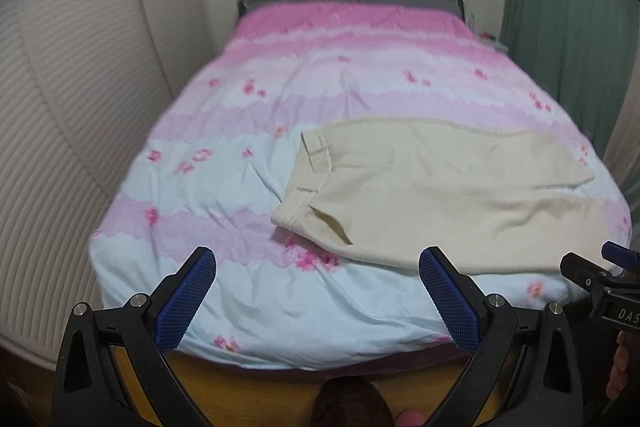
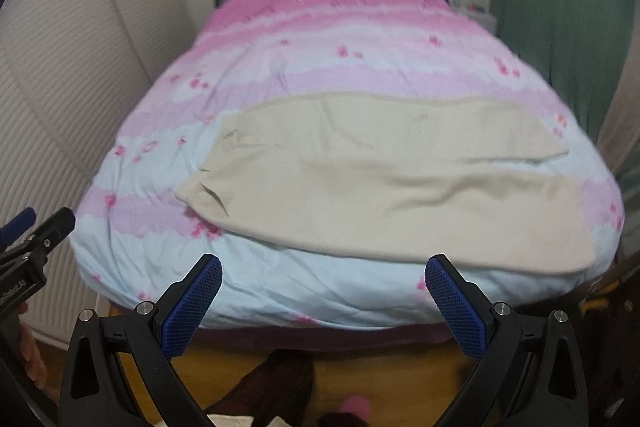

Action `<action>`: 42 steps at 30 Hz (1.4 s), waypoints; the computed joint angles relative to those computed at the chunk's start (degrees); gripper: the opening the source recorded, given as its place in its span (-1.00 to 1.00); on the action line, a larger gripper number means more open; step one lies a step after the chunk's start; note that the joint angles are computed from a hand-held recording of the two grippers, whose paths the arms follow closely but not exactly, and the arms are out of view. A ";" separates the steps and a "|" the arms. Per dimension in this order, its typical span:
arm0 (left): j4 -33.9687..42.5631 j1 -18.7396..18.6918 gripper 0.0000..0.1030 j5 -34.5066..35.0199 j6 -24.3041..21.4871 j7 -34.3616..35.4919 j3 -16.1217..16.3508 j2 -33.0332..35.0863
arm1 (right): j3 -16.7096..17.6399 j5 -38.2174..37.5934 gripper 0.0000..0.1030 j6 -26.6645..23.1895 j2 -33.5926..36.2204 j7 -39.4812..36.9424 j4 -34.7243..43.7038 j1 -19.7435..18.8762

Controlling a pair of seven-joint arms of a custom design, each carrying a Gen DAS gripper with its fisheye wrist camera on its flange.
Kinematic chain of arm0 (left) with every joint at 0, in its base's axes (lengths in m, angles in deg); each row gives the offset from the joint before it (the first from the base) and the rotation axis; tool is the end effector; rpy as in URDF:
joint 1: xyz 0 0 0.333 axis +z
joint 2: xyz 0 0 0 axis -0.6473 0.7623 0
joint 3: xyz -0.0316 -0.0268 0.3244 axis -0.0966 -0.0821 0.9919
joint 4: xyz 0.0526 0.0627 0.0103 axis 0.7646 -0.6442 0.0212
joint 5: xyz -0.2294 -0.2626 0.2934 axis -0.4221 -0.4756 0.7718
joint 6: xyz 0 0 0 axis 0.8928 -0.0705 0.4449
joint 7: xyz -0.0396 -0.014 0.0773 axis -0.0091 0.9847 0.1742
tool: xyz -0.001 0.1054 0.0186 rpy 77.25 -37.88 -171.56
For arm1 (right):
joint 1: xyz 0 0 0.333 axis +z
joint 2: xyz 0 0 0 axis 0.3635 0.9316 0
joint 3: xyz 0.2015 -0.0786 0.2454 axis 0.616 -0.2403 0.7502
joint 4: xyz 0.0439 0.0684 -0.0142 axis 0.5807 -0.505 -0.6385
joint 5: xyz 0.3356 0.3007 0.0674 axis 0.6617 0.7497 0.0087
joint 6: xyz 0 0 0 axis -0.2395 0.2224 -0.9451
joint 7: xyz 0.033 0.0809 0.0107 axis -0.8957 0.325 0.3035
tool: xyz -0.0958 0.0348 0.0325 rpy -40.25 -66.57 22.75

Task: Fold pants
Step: 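Lower both tools and grasp the trouser waistband and leg hem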

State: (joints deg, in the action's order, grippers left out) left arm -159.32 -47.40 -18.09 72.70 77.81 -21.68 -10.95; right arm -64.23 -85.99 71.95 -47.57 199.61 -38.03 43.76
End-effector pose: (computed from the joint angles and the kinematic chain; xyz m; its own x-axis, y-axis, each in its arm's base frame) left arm 0.5267 -0.1952 0.5602 0.0586 -0.9953 -0.0769 -0.7624 0.0051 -0.6471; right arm 0.5254 0.3492 0.5622 0.0578 -0.9894 -0.1330 -0.8184 0.0294 -0.5739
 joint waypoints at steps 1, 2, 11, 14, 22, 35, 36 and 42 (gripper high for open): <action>0.88 -0.11 1.00 -0.88 0.41 1.72 0.82 1.91 | 0.23 -0.44 0.99 -1.59 2.60 1.34 2.14 -0.10; 2.11 -0.24 1.00 -2.30 1.03 4.19 1.86 4.39 | 0.05 -0.52 0.99 -2.42 4.51 2.22 3.68 0.15; 17.19 2.56 1.00 -18.02 -4.24 22.57 4.09 25.36 | -5.19 4.52 0.94 -8.50 22.21 13.55 17.16 5.06; 21.01 3.72 1.00 -20.72 -6.85 24.74 3.51 30.36 | -6.55 6.91 0.90 -10.09 25.72 14.99 19.51 5.82; 29.48 5.05 1.00 -23.85 -13.11 26.12 2.32 39.56 | -8.47 12.27 0.76 -12.28 32.60 15.72 24.19 5.59; 38.05 6.82 0.47 -30.36 -20.84 22.30 0.68 48.44 | -8.31 21.46 0.26 -12.34 37.85 11.39 27.08 2.68; 38.10 7.17 0.26 -31.36 -20.70 22.44 0.33 48.42 | -8.20 21.63 0.08 -12.67 38.13 10.30 27.54 2.52; 37.22 7.18 -0.58 -32.10 -19.79 21.53 0.58 45.84 | -7.88 23.14 -0.66 -13.06 36.93 4.44 28.16 1.73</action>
